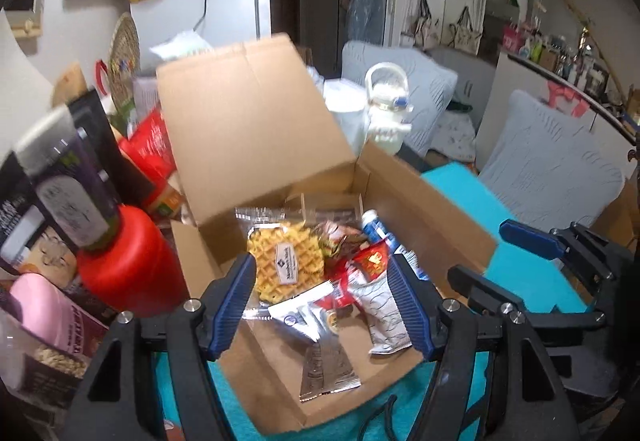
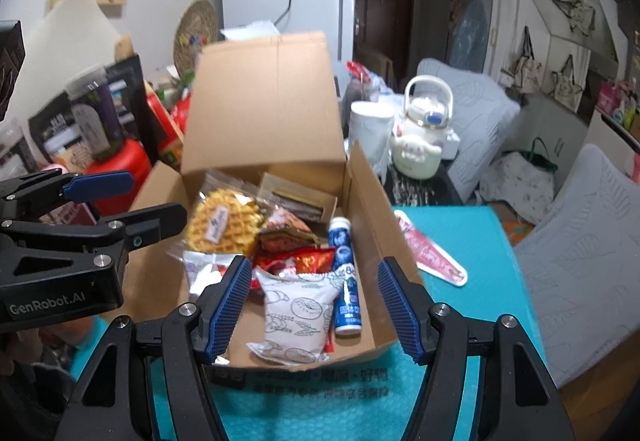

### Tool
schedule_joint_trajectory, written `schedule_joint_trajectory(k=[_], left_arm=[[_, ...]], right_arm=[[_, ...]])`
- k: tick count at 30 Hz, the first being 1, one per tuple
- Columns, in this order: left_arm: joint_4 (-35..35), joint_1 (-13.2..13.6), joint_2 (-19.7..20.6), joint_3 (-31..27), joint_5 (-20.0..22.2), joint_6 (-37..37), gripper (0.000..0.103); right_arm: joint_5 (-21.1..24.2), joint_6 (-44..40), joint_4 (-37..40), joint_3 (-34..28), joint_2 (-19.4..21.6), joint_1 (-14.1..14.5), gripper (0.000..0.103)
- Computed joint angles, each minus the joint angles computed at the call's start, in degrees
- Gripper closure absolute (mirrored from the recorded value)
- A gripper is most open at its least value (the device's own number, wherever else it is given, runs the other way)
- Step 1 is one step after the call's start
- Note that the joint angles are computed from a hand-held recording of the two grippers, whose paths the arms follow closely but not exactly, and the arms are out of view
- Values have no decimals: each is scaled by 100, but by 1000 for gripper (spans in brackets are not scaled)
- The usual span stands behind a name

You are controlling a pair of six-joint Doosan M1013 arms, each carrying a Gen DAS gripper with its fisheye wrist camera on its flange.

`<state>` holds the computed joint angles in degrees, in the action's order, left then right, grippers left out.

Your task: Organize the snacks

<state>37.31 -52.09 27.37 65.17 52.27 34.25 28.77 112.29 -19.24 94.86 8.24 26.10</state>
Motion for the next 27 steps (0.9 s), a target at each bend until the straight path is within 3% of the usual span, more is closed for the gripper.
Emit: schedule_joint_trajectory(k=[16,19,21,27], left_arm=[[1534,-556,-663,592,-295,-1033,35],[1730,-655,-770,721,-289,-1194,32],[1896,-718,-828,796,-264,-1334,23],[2140,-885,-1000,1049,-181,-1672,23]], right_arm=[[-403,2282,-2290,575,-886,396,37],[-466,2782,-2684,743,-1061,462,32],[-437,3187,-2982,841,-1171,515,29],[-290,3668,-3424,1064,-1401,663,23]])
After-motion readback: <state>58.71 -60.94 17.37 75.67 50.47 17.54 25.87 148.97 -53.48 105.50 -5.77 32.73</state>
